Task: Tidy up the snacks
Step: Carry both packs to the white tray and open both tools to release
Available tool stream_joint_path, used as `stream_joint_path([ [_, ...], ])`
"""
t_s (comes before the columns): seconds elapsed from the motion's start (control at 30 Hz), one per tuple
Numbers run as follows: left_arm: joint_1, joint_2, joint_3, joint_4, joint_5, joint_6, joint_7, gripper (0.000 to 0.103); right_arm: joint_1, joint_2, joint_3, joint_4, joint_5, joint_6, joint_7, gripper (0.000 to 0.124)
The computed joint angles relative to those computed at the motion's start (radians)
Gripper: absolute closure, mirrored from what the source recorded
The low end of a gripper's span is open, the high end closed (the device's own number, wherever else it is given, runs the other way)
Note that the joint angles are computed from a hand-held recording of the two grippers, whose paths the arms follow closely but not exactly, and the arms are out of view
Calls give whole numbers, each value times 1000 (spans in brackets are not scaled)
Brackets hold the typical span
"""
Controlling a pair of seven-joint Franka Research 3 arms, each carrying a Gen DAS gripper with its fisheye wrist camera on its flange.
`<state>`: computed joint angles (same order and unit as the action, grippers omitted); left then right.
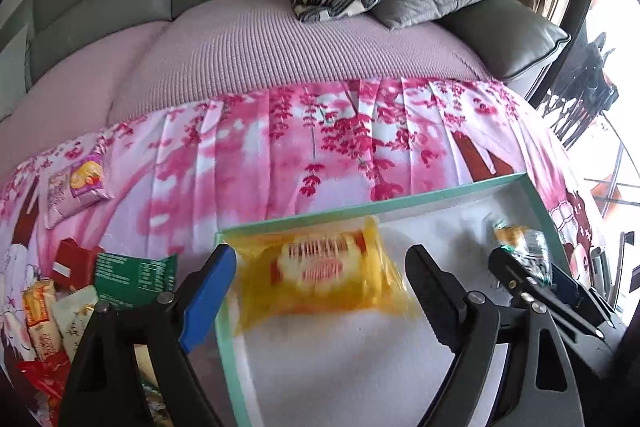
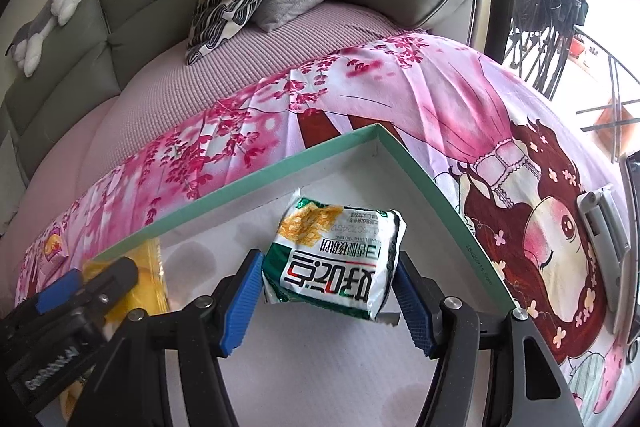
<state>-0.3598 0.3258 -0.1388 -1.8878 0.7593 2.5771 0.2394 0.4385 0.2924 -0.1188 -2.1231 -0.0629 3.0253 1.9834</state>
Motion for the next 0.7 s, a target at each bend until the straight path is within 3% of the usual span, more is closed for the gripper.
stream_joint_path([
  [0.13,-14,-49,10,-42,57,-14,-64,9,21,-18,-19,-20,-27,20,8,46],
  [0.43,24,-220,-37,-217,135,-103,-217,9,63,-94,-48,-110,-86,94,44,22],
  [0.6,49,-325,-79,-318,129,-172,-251,9,31,-145,3,-174,-37,112,24,22],
  [0.7,61,-384,-105,-378,126,-209,-283,9,-39,-170,94,-208,52,125,-56,22],
])
